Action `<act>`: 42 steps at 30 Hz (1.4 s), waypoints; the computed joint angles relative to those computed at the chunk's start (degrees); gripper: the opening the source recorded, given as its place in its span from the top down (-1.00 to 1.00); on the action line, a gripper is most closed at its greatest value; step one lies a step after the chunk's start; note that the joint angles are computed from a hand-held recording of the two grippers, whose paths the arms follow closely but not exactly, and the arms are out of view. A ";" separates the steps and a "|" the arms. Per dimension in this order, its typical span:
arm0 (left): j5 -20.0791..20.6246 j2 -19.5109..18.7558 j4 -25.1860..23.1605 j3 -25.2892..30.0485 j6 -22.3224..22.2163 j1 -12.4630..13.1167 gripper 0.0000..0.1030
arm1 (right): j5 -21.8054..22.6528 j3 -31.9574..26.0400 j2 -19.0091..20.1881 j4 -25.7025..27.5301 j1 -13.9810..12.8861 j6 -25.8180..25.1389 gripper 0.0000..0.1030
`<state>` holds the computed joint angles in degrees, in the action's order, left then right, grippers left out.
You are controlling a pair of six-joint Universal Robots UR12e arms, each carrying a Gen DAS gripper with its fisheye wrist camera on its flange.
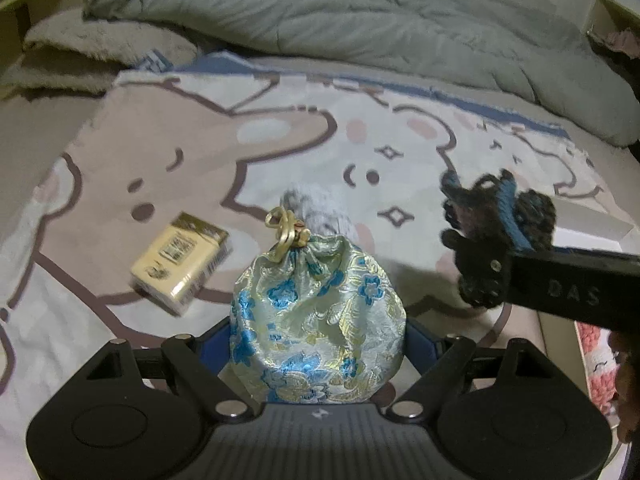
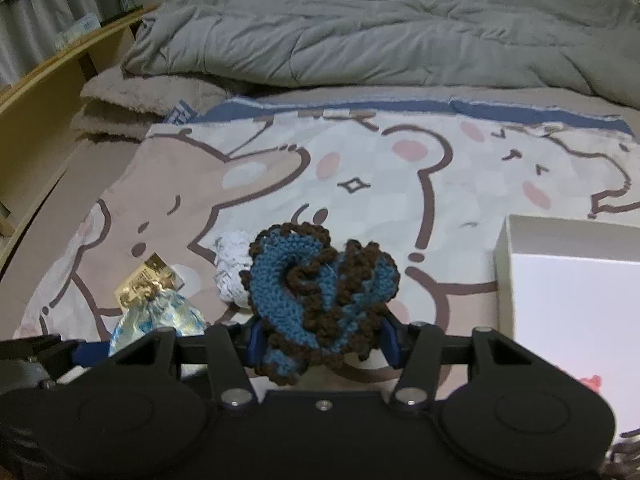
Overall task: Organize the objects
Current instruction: 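Grasp the floral pouch with the left tool while the right tool grasps the crocheted scrunchie, then carry the pouch and scrunchie over the white box with both tools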
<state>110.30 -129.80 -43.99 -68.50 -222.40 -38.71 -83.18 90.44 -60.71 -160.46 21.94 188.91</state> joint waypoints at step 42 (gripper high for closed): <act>11.67 -5.93 9.25 12.61 5.92 -5.79 -0.67 | -3.11 14.25 -12.17 -14.82 -7.34 2.16 -0.07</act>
